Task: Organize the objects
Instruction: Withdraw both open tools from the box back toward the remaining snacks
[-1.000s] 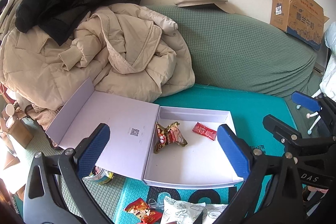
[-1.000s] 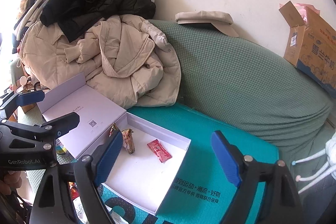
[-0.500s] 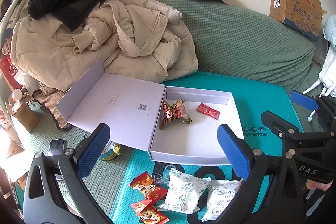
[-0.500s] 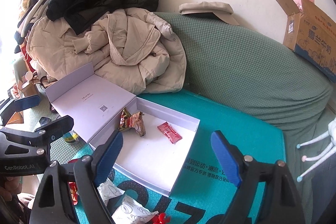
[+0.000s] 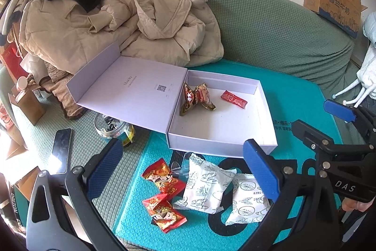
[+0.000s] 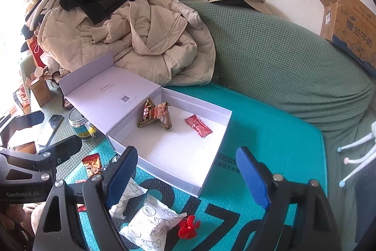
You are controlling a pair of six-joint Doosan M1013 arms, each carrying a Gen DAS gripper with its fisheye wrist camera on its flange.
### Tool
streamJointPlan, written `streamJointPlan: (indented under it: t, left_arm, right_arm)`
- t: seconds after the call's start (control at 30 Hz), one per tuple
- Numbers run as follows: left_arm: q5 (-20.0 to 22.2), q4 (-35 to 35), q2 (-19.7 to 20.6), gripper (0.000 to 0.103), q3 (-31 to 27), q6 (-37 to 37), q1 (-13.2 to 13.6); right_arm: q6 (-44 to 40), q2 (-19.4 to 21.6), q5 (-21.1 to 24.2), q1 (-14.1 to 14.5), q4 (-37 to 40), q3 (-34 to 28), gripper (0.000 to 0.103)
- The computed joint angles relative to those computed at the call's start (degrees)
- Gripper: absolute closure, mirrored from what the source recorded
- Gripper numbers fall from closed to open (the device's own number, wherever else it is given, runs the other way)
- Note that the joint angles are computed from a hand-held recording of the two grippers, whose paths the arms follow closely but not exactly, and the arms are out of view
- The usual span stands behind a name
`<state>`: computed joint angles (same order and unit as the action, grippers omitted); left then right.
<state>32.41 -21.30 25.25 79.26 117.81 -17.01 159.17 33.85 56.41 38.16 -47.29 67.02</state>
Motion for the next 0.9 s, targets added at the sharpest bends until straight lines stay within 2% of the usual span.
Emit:
streamJointPlan:
  t: [0.33, 0.9]
  left_arm:
    - [1.7, -0.9, -0.4, 0.001, 2.8, -1.0, 0.9]
    - [4.0, 3.6, 0.1, 0.001, 7.1, -8.5, 2.2]
  right_arm:
    - [-0.5, 0.0, -0.8, 0.6, 3.4, 1.6, 0.016]
    - [-1.3, 1.5, -3.4, 1.5, 9.8, 3.8, 0.016]
